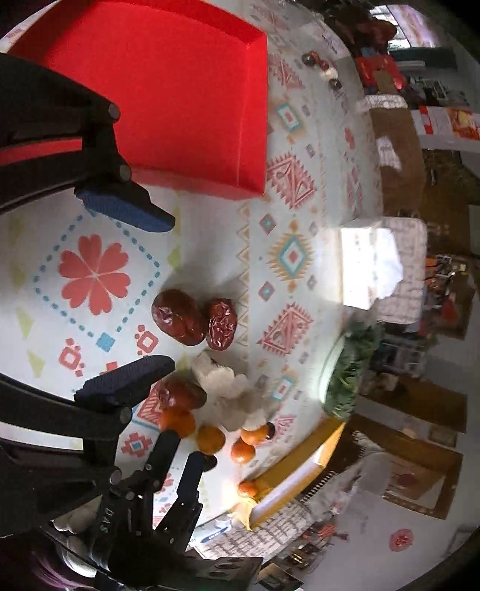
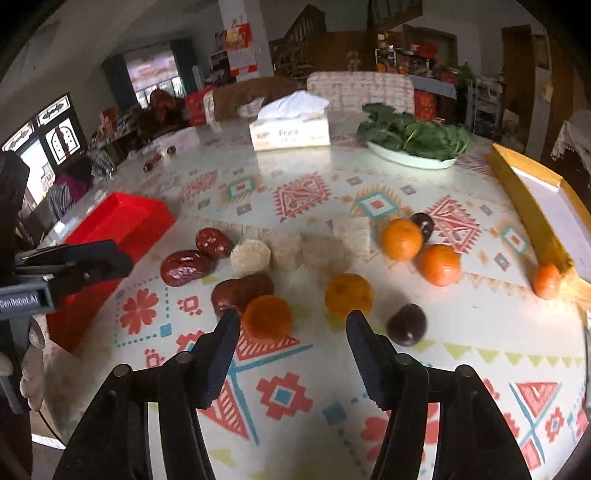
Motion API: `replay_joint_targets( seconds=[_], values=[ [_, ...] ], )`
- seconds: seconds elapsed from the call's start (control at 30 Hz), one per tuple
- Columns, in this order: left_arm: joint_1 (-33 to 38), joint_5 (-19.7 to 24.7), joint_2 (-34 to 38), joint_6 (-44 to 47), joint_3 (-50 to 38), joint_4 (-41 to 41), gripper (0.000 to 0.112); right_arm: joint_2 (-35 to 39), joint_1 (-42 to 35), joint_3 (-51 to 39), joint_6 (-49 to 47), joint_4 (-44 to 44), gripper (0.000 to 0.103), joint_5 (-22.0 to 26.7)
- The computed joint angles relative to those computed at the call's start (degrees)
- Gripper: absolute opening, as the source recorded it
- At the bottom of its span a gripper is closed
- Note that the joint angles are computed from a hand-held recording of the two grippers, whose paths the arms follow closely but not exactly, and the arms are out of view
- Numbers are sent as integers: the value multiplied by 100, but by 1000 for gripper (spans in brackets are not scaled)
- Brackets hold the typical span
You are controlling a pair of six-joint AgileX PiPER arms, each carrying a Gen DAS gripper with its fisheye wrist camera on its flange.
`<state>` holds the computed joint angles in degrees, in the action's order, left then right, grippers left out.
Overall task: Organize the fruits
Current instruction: 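Grasp a red date with the left gripper and drop it into the red tray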
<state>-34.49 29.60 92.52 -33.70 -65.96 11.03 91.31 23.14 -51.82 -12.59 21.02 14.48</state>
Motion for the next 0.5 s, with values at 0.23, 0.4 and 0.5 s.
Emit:
replay_joint_targets(
  seconds=[0.23, 0.4, 0.5],
  values=[
    [127, 230, 765, 601, -664, -361, 69, 309, 106, -202, 24, -94, 65, 42],
    [16, 424, 1100, 620, -1069, -190, 69, 292, 51, -203, -497, 385, 56, 124],
    [-148, 529, 1231, 316, -1189, 255, 69, 288, 50, -189, -591, 460, 53, 155]
  ],
)
